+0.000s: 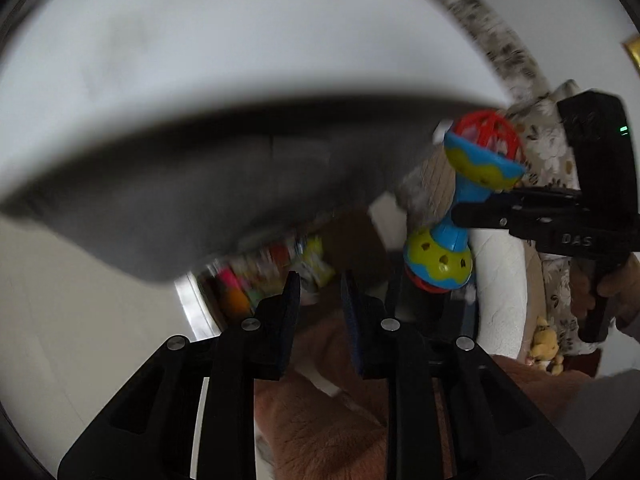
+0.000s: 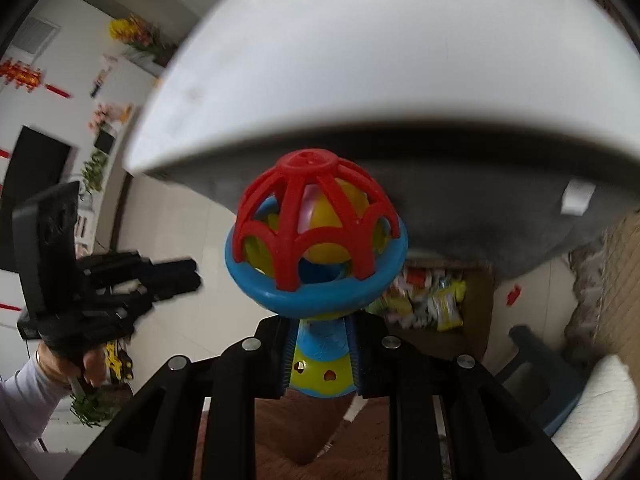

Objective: Collect trash
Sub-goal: 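Drop the rattle and wrapper into the cardboard box, then grasp a yellow plastic toy with the right tool while the left grasps a clear cup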

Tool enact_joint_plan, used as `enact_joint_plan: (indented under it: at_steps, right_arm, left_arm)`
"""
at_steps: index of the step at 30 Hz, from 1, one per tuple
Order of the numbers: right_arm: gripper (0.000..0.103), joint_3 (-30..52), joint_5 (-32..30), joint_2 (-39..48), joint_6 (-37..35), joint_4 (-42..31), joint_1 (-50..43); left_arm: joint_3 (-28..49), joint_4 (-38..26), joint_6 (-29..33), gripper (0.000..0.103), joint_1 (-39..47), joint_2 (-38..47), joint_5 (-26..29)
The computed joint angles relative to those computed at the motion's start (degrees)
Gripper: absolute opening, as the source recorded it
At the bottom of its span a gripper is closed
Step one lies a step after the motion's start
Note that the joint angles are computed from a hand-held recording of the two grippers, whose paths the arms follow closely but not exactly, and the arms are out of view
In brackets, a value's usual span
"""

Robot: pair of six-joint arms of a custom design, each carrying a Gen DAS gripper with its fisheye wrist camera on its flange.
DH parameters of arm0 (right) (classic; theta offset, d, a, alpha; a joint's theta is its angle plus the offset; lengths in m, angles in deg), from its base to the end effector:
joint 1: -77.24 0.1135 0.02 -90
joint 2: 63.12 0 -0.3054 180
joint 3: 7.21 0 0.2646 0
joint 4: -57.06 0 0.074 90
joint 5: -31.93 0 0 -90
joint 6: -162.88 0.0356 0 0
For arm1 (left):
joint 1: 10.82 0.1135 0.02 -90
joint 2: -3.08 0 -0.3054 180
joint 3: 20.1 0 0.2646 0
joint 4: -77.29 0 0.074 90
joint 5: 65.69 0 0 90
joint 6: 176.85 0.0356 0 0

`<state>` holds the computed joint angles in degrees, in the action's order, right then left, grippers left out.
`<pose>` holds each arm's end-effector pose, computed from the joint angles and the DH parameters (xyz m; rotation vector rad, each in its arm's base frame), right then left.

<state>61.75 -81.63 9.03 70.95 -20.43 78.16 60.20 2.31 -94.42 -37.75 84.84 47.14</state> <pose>0.2076 0.0176 0.2842 -0.1221 2.9139 0.6060 0.2307 -0.1327 0.3052 0.5678 2.9061 -0.6752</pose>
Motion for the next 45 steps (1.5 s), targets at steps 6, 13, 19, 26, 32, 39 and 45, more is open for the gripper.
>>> enact_joint_plan:
  at_steps: [6, 13, 19, 26, 32, 39, 45]
  right_arm:
    - [0.075, -21.1, 8.5, 20.4, 0.9, 32.4, 0.9]
    - [0.069, -21.3, 18.1, 50.4, 2.3, 49.3, 1.0]
    - [0.081, -22.6, 18.8, 45.6, -0.1, 46.5, -0.6]
    - [0.082, -21.3, 15.6, 26.5, -0.1, 31.0, -1.2]
    - [0.081, -6.9, 7.8, 4.5, -2.4, 8.5, -0.4]
    - [0.092, 19.7, 4.1, 9.8, -2.9, 9.6, -2.5]
    - [0.085, 51.1, 10.4, 37.6, 0.7, 10.2, -1.8]
  left_arm:
    - [-21.3, 31.8, -14.0, 0.035, -4.6, 24.2, -0.8]
    - [-19.4, 37.0, -22.5, 0.071, -6.8, 48.8, -2.8]
    - [-19.6, 32.6, -21.6, 0.085, -6.4, 43.7, -5.9]
    - [-17.6, 20.4, -18.0, 0.085, -5.3, 30.6, -11.4]
    - [-11.1, 7.0, -15.8, 0.086, -3.7, 13.3, -12.9]
    - [0.7, -3.3, -19.0, 0.086, -6.3, 1.9, -14.0]
    - [3.1, -4.0, -26.5, 0.086, -7.2, -1.6, -13.3]
